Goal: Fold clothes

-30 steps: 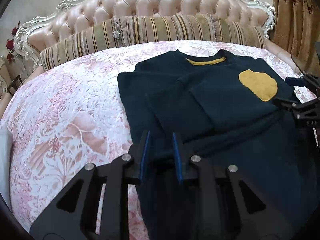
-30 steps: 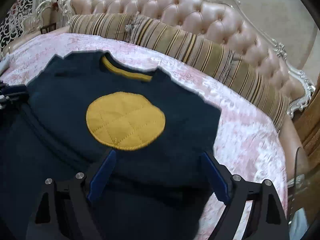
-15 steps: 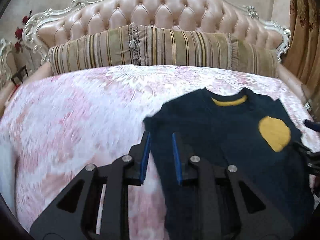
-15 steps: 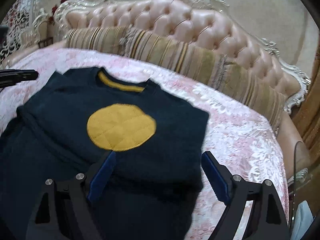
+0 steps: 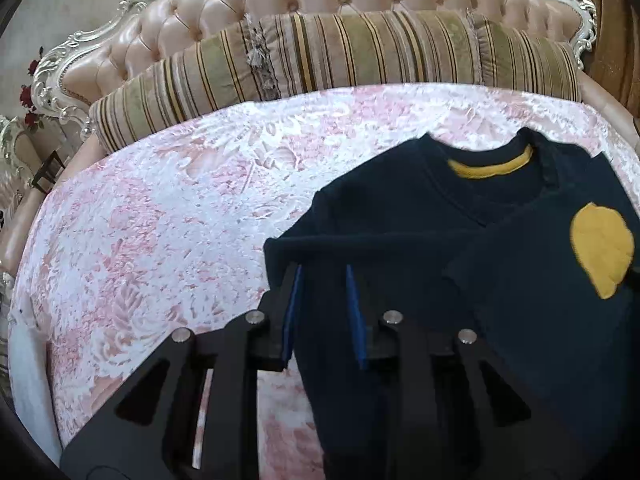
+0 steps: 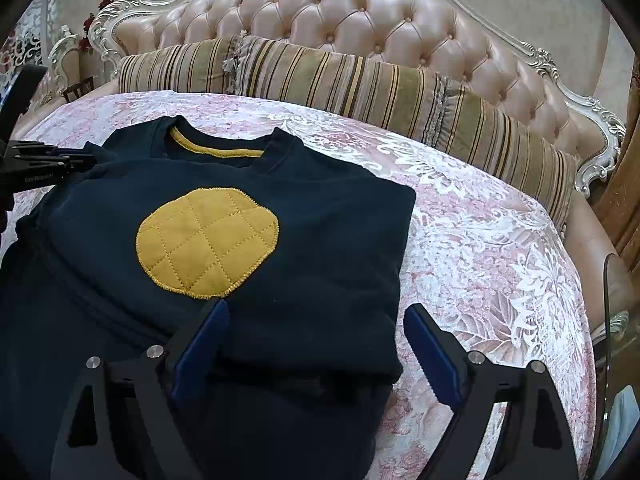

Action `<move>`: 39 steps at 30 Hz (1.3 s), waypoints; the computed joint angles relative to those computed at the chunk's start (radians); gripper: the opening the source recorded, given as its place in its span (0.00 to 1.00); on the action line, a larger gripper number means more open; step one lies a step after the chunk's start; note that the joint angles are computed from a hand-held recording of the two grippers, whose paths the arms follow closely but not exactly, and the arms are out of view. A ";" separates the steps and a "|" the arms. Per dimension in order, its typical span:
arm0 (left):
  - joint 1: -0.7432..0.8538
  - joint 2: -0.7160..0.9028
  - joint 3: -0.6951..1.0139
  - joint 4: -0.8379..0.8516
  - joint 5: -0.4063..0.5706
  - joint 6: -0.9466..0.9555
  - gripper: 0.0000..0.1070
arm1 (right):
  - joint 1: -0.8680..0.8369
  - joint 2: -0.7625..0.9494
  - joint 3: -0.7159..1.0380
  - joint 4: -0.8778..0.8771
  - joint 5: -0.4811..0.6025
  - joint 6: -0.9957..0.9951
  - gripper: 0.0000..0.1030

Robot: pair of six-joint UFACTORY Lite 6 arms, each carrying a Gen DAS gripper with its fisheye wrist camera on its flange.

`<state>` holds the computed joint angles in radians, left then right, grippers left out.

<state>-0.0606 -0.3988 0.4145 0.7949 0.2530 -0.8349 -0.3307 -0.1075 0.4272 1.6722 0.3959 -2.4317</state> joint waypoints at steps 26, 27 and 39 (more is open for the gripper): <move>-0.737 -0.115 -0.186 0.343 0.499 -0.835 0.23 | 0.059 -0.062 -0.093 0.036 -0.018 -0.063 0.87; -0.736 -0.115 -0.187 0.346 0.497 -0.837 0.23 | 0.058 -0.065 -0.093 0.026 -0.017 -0.052 0.87; -0.754 -0.102 -0.181 0.354 0.517 -0.862 0.23 | 0.057 -0.083 -0.099 0.009 -0.020 -0.034 0.88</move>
